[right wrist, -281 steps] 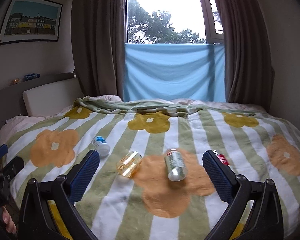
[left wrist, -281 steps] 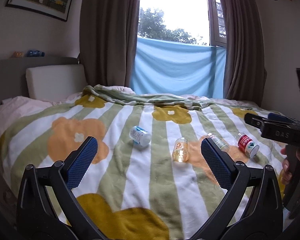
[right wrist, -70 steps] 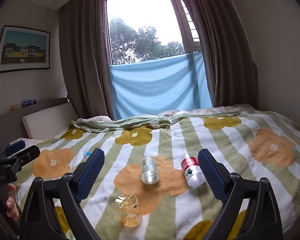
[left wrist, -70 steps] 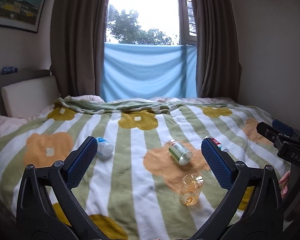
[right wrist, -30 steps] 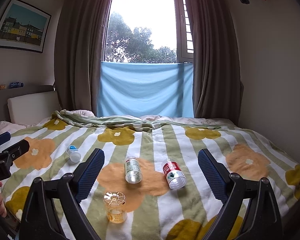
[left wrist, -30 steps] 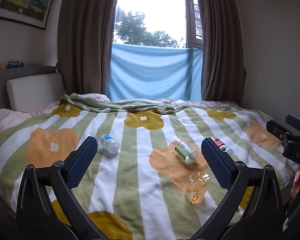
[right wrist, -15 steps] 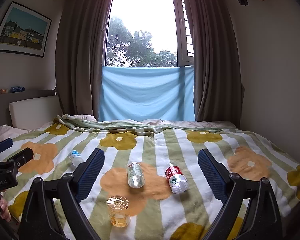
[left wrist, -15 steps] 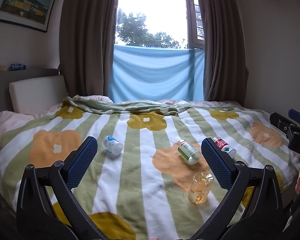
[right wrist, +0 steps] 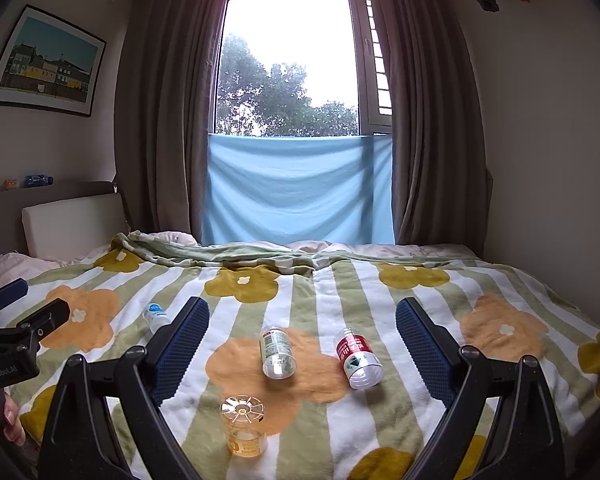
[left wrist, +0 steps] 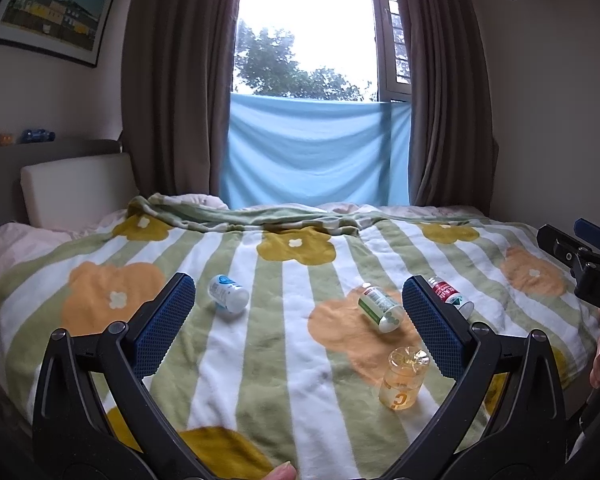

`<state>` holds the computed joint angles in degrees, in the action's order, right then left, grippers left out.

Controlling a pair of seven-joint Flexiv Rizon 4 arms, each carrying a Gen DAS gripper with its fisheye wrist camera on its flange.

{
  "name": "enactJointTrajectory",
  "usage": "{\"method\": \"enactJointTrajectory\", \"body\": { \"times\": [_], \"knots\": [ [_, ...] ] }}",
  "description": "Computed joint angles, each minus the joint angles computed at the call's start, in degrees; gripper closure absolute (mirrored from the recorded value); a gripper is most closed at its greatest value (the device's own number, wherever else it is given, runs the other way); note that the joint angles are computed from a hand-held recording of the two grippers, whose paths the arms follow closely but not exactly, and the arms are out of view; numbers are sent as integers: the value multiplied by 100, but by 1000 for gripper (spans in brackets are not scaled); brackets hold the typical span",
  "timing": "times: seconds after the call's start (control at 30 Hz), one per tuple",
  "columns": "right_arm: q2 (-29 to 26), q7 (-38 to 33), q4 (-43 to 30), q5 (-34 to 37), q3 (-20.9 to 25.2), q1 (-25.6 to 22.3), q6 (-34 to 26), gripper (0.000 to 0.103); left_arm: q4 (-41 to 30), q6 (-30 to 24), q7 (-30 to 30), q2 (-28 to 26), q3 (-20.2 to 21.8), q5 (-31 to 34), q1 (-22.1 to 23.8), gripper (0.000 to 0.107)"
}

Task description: Flip cup upside down

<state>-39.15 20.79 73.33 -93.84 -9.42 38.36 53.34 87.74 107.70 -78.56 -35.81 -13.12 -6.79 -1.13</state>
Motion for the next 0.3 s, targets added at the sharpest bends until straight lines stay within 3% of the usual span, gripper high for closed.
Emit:
{"method": "enactJointTrajectory", "body": {
  "times": [0.07,0.17,0.3],
  "knots": [
    [-22,-44,-31,38,5,1,6,9,-18,56,-5,-4,237,-98,-177,4],
    [-48,-89,-73,80,-7,10,24,9,-61,227,45,-53,1031,-503,-796,4],
    [-61,-110,-94,108,-27,26,42,9,-88,347,201,-88,1051,-568,-829,4]
  ]
}}
